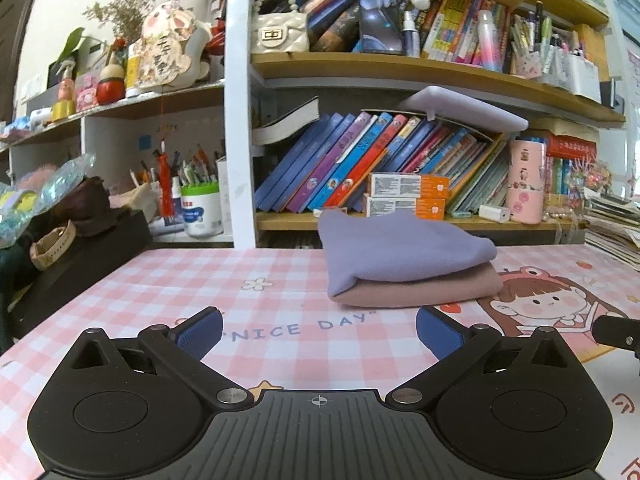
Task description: Fold clothes
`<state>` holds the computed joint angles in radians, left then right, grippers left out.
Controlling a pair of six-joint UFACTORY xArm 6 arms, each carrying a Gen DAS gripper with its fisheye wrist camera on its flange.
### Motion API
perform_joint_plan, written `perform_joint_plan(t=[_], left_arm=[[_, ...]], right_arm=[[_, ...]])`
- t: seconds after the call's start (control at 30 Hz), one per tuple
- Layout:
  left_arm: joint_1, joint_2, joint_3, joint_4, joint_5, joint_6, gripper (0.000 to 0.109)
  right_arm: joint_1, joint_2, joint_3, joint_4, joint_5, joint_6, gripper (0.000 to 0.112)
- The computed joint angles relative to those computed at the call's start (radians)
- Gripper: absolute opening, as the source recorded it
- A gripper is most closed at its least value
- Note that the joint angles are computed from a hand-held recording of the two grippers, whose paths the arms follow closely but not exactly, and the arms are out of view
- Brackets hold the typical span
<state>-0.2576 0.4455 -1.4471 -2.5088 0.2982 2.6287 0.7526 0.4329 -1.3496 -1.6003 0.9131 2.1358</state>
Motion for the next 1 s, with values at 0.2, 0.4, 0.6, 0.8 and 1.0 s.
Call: perform_joint_plan(t=[0.2,0.4,0.6,0.8,1.0], left_arm=[[-0.014,0.005,-0.007,0.038,-0.015,0.005,0.103],[-0.018,-0.009,0.014,-0.006,0.002,0.091,0.103],[-0.016,-0.003,0.002,-0.007,-0.012,0.074,0.103],[-0.015,-0.001,0.001,-0.024,-0.015,0.090,0.103],[-0.014,0.004,-0.009,-0.028,-0.024,0.082,0.103]], right_arm=[[0.000,0.000,-0.001,0.003,-0.001,-0.002,0.103],[-0.002,0.000,-0.001,0.004,-0.004,-0.001,0.103],[-0.005,0.001,-0.003,0.009,-0.010,-0.008,0.103],[-0.004,0.002,-0.005,0.015,-0.011,-0.014,0.103],[-0.009,0.003,-0.006,0.020,-0.022,-0.018,0.103]])
